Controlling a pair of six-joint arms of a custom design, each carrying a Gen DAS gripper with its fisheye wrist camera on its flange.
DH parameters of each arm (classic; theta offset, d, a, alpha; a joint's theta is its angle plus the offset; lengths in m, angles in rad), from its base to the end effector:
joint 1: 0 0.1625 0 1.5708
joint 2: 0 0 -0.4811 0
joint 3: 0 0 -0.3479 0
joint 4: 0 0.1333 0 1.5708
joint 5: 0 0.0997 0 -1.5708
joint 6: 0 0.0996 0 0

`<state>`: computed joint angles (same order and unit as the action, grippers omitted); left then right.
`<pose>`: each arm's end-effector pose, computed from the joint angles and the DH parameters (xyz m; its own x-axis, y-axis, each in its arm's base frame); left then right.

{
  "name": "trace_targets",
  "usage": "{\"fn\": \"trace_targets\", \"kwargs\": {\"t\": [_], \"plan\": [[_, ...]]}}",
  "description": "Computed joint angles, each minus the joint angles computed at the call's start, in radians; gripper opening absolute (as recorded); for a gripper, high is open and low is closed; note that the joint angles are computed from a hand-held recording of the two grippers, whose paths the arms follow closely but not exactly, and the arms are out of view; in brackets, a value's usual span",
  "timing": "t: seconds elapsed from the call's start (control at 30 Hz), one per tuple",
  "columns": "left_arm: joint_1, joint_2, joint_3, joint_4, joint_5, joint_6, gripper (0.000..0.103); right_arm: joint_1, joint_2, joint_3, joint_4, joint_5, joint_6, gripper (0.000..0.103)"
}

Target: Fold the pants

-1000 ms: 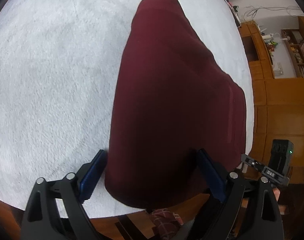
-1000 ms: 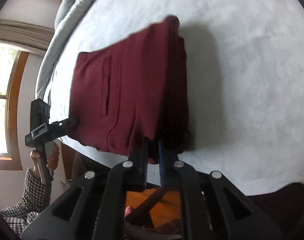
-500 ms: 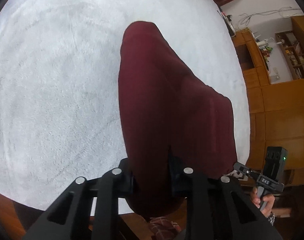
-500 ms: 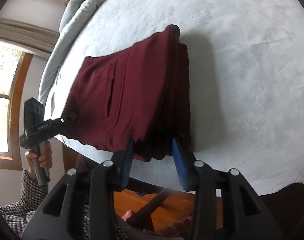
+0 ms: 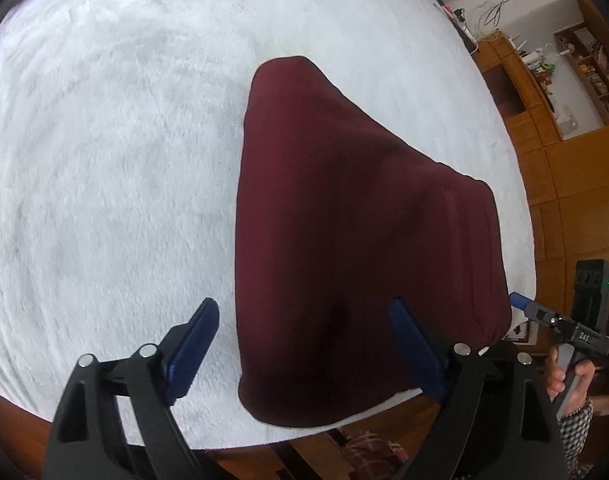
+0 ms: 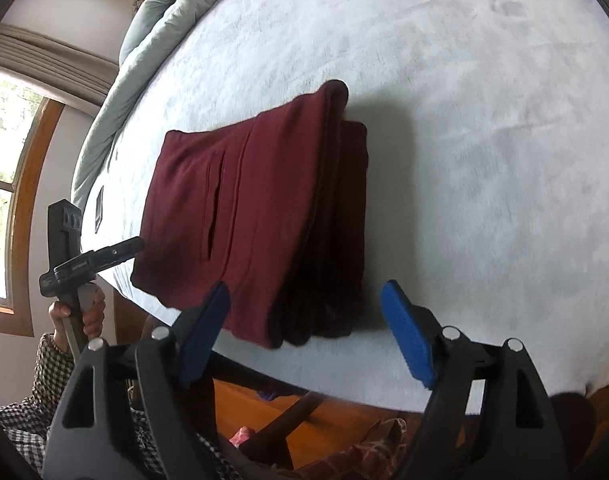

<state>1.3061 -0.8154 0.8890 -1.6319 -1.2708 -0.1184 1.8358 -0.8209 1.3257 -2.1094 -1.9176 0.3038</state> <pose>-0.0458 -0.7909 0.3908 -0.9456 0.1377 -0.2949 0.1510 0.9883 -0.0225 0.2885 -0.6835 0.2560 -0.9472 0.0641 0.3140 0.0226 0.9907 -0.1339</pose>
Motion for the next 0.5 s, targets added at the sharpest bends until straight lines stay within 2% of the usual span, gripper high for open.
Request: {"fn": "trace_targets", "kwargs": {"t": [0.17,0.43,0.5], "plan": [[0.001,0.065,-0.088,0.08,-0.023,-0.011,0.088,-0.026,0.039,-0.041,0.027,0.042,-0.005,0.084],[0.023,0.081,-0.067,0.09,-0.063,-0.01,0.09,-0.079,0.082,-0.043,0.026,0.128,0.021,0.085],[0.017,0.083,-0.052,0.079,-0.059,-0.007,0.093,-0.095,0.088,-0.017,-0.009,0.168,0.019,0.101]]}}
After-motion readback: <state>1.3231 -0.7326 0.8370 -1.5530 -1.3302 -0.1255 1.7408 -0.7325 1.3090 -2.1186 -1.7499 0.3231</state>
